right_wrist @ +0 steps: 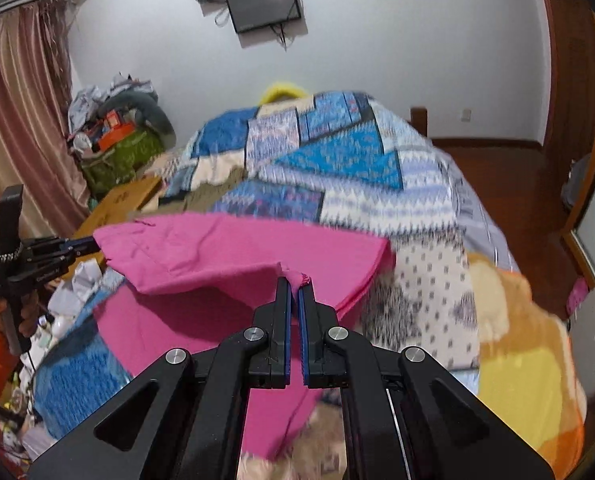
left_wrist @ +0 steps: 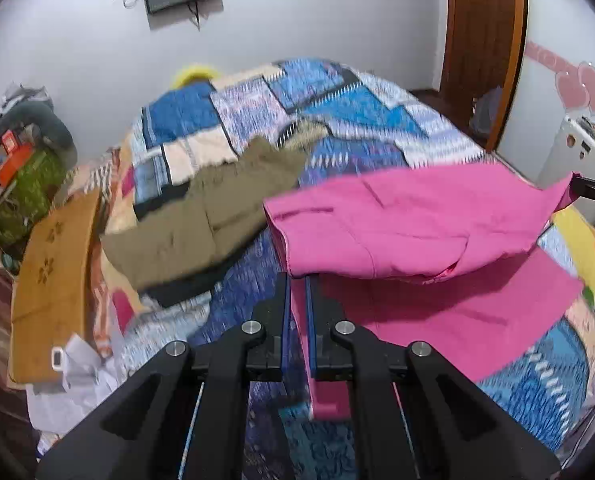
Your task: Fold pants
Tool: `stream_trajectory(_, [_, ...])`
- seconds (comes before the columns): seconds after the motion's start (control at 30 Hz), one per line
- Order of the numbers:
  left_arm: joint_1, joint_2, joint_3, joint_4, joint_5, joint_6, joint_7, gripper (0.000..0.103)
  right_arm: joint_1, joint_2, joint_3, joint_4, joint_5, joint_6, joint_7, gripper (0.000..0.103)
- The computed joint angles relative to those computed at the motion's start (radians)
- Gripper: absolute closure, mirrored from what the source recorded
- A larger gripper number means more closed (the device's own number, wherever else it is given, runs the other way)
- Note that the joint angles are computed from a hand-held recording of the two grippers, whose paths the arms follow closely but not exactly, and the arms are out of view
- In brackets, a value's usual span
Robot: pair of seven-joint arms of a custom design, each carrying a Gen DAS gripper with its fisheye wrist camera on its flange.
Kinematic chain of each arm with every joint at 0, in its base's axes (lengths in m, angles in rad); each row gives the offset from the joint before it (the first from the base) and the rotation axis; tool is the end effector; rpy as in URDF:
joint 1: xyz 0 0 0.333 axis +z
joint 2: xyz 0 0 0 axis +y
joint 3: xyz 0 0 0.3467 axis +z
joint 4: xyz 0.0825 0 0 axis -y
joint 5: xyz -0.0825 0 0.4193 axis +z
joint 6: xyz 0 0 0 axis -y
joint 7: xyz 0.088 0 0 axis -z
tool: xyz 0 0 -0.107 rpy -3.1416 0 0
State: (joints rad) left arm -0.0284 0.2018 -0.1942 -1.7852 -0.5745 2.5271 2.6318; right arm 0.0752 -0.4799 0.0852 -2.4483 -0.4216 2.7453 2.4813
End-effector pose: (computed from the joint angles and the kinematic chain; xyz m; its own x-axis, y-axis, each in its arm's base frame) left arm 0.6825 -0.1388 0.5163 -0.7543 -0.6525 -0.0729 -0.4616 0.6060 -0.6479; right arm 0.4592 0.0959 0.5730 -0.3064 -0.9240 -0.2289 -0.6076 0.3749 -0.7002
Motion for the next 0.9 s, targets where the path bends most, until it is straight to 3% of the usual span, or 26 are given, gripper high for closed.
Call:
stream_trajectory(0.17, [-0.005,-0.004,0.017,-0.035,0.055,-0.013,-0.047,0.096,0.022,-0.020,0.018,-0.046,0.020,-0.049,0.023,0.098])
stream_trajectory(0.23, [-0.008,-0.010,0.022,-0.059,0.079,0.018,-0.067,0.096,0.028,-0.030,0.023,-0.061,0.021,-0.068,0.036,0.098])
stream_trajectory(0.5, [0.008,-0.047,0.025,-0.092,0.081,0.036,-0.067,0.092,0.047,-0.078,0.052,-0.066,-0.011,-0.179,0.082,0.096])
stream_trajectory(0.57, [0.007,-0.056,0.024,-0.090,0.071,0.044,-0.059,0.079,0.045,-0.092,0.058,-0.065,-0.025,-0.182,0.100,0.091])
stream_trajectory(0.63, [0.004,-0.066,0.022,-0.095,0.061,0.066,-0.054,0.038,0.035,-0.102,0.066,-0.058,-0.047,-0.176,0.122,0.074])
stream_trajectory(0.67, [0.006,-0.073,0.017,-0.100,0.032,0.079,-0.031,0.031,0.031,-0.100,0.071,-0.053,-0.059,-0.174,0.132,0.069])
stream_trajectory(0.7, [0.006,-0.080,0.012,-0.103,0.004,0.085,-0.008,0.026,0.025,-0.099,0.078,-0.047,-0.075,-0.166,0.142,0.060])
stream_trajectory(0.8, [-0.004,-0.086,0.012,-0.099,0.005,0.064,0.016,0.022,0.023,-0.076,0.079,-0.023,-0.100,-0.147,0.152,0.042])
stream_trajectory(0.9, [-0.017,-0.091,0.010,-0.109,0.013,0.053,0.054,0.018,0.037,-0.035,0.066,0.004,-0.103,-0.123,0.134,0.039])
